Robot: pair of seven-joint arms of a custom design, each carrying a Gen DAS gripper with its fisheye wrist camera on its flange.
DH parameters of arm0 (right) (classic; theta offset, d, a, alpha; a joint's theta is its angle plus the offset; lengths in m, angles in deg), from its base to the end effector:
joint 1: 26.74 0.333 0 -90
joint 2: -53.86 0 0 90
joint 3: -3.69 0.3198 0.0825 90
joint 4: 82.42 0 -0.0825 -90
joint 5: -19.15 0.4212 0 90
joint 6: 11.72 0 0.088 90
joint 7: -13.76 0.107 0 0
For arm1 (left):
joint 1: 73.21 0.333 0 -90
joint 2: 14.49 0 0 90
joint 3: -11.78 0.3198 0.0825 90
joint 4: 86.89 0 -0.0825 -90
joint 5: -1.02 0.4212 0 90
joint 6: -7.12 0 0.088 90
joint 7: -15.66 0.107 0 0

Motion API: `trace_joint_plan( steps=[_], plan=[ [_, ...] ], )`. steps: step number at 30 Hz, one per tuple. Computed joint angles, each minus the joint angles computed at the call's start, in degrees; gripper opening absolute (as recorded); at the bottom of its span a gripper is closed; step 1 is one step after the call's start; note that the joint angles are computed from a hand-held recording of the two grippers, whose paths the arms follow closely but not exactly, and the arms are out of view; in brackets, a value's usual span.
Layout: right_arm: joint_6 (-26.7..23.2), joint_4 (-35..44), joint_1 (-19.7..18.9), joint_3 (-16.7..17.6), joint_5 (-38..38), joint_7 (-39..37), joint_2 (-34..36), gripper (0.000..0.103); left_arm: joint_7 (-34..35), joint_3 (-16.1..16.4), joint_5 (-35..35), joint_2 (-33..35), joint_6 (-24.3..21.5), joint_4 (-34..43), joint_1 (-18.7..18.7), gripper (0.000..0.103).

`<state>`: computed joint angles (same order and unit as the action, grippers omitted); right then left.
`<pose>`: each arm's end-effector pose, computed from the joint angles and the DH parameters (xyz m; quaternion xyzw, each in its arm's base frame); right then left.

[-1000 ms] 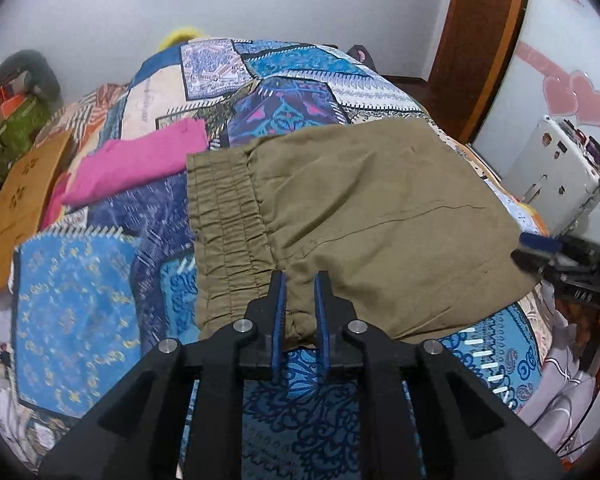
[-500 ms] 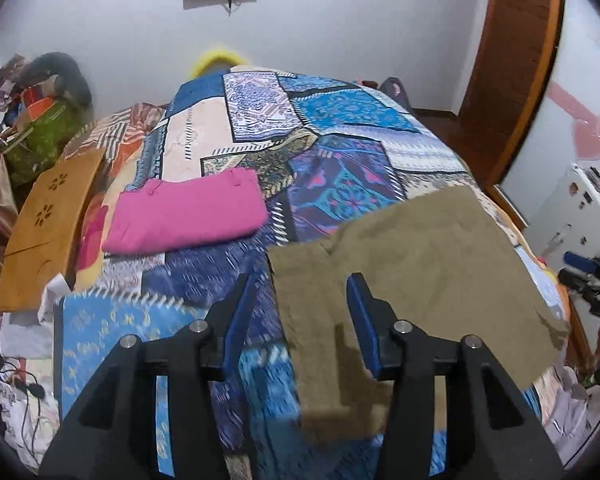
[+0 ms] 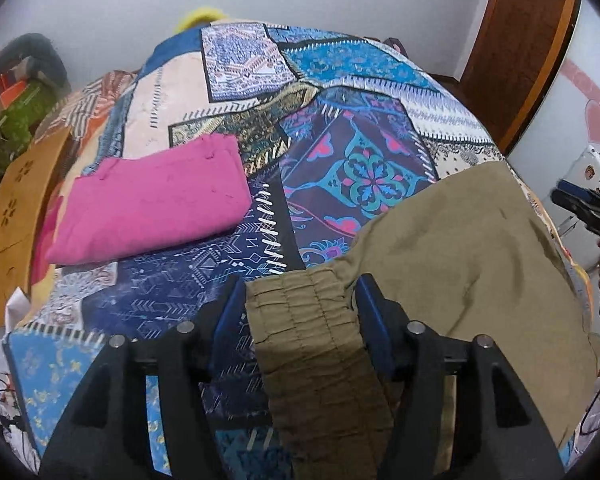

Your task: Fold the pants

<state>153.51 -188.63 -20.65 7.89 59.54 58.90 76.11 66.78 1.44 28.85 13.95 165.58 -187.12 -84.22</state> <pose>0.7005 0.0845 0.3562 -0.7578 0.5475 -0.1661 0.3137 0.6801 -0.2707 0.3299 -0.6601 0.6969 -0.2237 0.1692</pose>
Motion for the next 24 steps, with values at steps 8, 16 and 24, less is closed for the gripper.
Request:
trace_joint_plan(
  steps=[8,16,24],
  plan=[
    [-7.6,13.9,0.9,-2.5,-6.4,6.4,11.2,0.055,3.5,-2.6,-5.2,2.5,0.7,1.3,2.9,0.063],
    [-15.1,22.7,-1.8,-0.4,-6.4,8.5,17.5,0.021,2.4,-1.5,-5.2,3.1,1.7,1.4,2.1,0.064],
    [-3.3,15.7,2.1,-2.9,-10.4,6.2,14.0,0.005,-3.9,3.0,1.5,3.0,-0.1,2.5,-2.3,0.068]
  ],
)
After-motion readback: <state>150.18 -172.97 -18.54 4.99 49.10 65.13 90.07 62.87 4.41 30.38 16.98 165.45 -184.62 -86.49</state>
